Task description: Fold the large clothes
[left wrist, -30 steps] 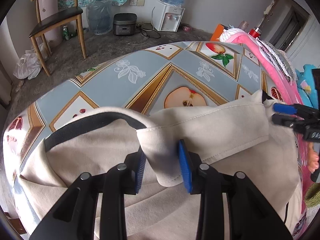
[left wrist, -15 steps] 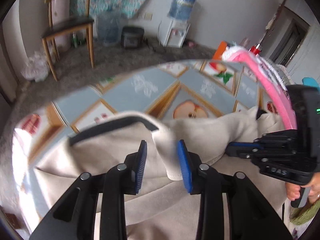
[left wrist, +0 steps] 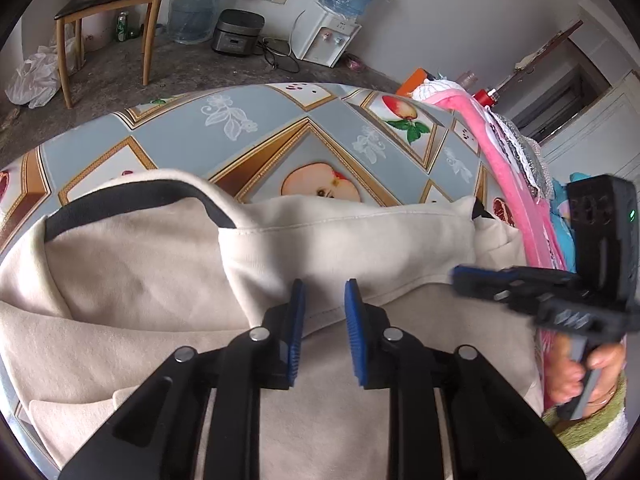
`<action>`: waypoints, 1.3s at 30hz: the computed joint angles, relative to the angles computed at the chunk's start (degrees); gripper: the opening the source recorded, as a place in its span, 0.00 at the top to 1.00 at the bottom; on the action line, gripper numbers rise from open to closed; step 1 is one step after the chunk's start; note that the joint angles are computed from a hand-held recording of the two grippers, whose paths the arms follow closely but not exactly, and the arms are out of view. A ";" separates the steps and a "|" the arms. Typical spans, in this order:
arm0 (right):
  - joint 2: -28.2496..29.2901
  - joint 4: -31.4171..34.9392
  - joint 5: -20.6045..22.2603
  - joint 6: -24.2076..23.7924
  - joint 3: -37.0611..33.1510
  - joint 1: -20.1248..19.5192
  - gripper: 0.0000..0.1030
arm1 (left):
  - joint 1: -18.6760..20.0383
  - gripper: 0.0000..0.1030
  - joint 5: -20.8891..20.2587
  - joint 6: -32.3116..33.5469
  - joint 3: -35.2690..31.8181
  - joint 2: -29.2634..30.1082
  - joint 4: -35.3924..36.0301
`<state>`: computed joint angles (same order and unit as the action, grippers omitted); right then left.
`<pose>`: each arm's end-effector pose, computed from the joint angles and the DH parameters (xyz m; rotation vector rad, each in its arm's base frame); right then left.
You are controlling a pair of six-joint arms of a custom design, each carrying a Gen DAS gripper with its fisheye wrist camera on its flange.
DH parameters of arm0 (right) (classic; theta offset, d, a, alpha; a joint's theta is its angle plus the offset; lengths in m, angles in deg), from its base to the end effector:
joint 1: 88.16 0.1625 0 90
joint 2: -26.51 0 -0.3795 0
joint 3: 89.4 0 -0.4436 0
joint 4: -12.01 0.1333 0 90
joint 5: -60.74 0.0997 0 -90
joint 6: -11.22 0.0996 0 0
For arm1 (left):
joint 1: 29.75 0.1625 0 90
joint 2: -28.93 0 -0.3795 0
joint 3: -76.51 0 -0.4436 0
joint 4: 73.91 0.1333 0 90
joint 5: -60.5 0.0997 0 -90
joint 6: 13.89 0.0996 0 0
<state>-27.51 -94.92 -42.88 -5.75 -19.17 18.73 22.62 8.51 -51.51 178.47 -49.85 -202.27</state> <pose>0.3230 -0.6856 0.2502 0.8435 -2.7786 0.0180 -0.2112 -0.5928 0.3105 -0.1214 2.6492 -0.8366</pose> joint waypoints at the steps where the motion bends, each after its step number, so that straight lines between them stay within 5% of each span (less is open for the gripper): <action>1: -0.34 0.03 1.19 2.46 -0.52 -0.63 0.66 | -0.11 0.81 0.41 0.56 -0.17 0.11 0.60; 5: 2.20 5.44 -0.23 7.26 -4.51 -1.59 0.61 | -0.01 0.87 1.88 1.08 -0.75 0.32 2.98; 8: 3.28 6.10 0.33 6.78 -4.77 -1.85 0.73 | 0.03 0.91 3.26 0.33 -0.67 0.19 3.65; 9: 3.63 6.18 -0.03 4.85 -5.09 -1.43 0.86 | 0.05 0.93 3.52 0.38 -0.48 -0.03 3.68; 16: 3.82 -13.51 -15.49 -13.71 2.62 3.53 0.89 | -0.45 0.96 7.05 3.09 -1.50 1.15 6.17; 19: 2.05 -21.19 -17.52 -21.15 7.70 3.98 0.87 | -1.32 0.96 9.88 5.66 -1.37 1.86 7.09; 22: -0.01 -18.47 -15.90 -18.90 8.92 3.05 0.85 | -2.06 0.96 11.85 8.85 -0.54 1.84 7.29; 25: -1.41 -17.71 -16.37 -17.82 8.80 2.79 0.70 | -1.98 0.96 11.60 10.20 -0.21 1.61 6.61; 30: -4.38 -20.87 -12.38 -15.71 10.12 3.91 0.70 | -1.53 0.96 10.45 10.47 0.03 1.39 5.09; 34: -3.26 -17.40 -8.95 -15.77 9.15 3.52 0.70 | -1.67 0.96 10.55 10.23 0.62 1.11 4.28; 39: 0.08 -21.85 -14.06 -16.89 10.94 4.05 0.73 | -1.68 0.96 9.91 10.44 1.94 0.18 2.10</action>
